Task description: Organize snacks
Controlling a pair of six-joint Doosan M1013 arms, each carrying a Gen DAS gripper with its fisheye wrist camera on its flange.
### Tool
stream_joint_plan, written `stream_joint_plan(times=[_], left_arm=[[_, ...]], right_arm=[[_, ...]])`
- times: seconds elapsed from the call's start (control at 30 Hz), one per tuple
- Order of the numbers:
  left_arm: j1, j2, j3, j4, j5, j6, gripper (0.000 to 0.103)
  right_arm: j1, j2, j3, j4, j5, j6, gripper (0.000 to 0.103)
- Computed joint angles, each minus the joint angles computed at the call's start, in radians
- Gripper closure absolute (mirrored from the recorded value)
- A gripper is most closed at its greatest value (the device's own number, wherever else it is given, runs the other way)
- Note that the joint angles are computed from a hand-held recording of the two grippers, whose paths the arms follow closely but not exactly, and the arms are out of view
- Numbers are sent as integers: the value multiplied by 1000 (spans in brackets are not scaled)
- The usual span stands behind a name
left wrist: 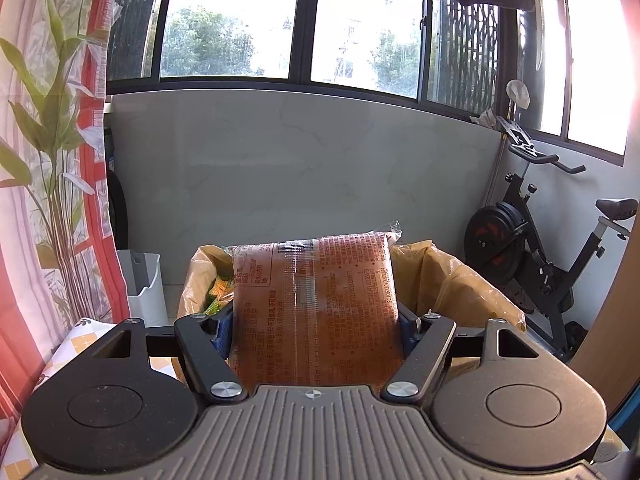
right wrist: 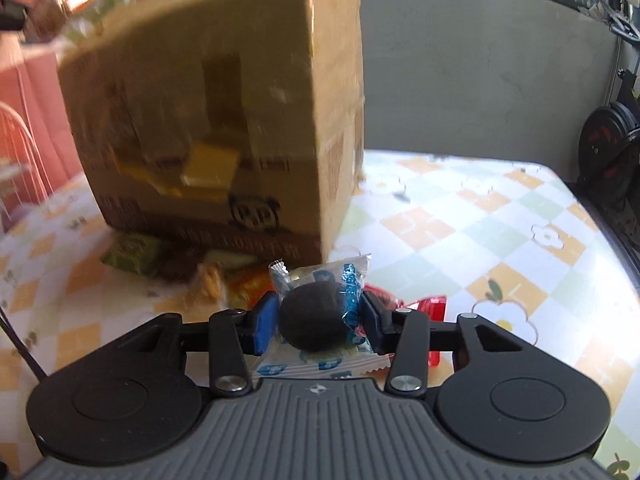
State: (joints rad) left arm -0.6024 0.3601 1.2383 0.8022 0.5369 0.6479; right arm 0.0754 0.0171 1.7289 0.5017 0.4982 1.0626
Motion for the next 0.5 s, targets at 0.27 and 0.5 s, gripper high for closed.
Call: stream_joint_plan(times=[0.27, 0.5], left_arm=[[-1, 8, -11, -8, 1, 8, 29], [0, 57, -89, -51, 32, 59, 29]], right_arm=[[-23, -41, -70, 470, -107, -437, 56], [32, 83, -261, 355, -100, -432, 56]])
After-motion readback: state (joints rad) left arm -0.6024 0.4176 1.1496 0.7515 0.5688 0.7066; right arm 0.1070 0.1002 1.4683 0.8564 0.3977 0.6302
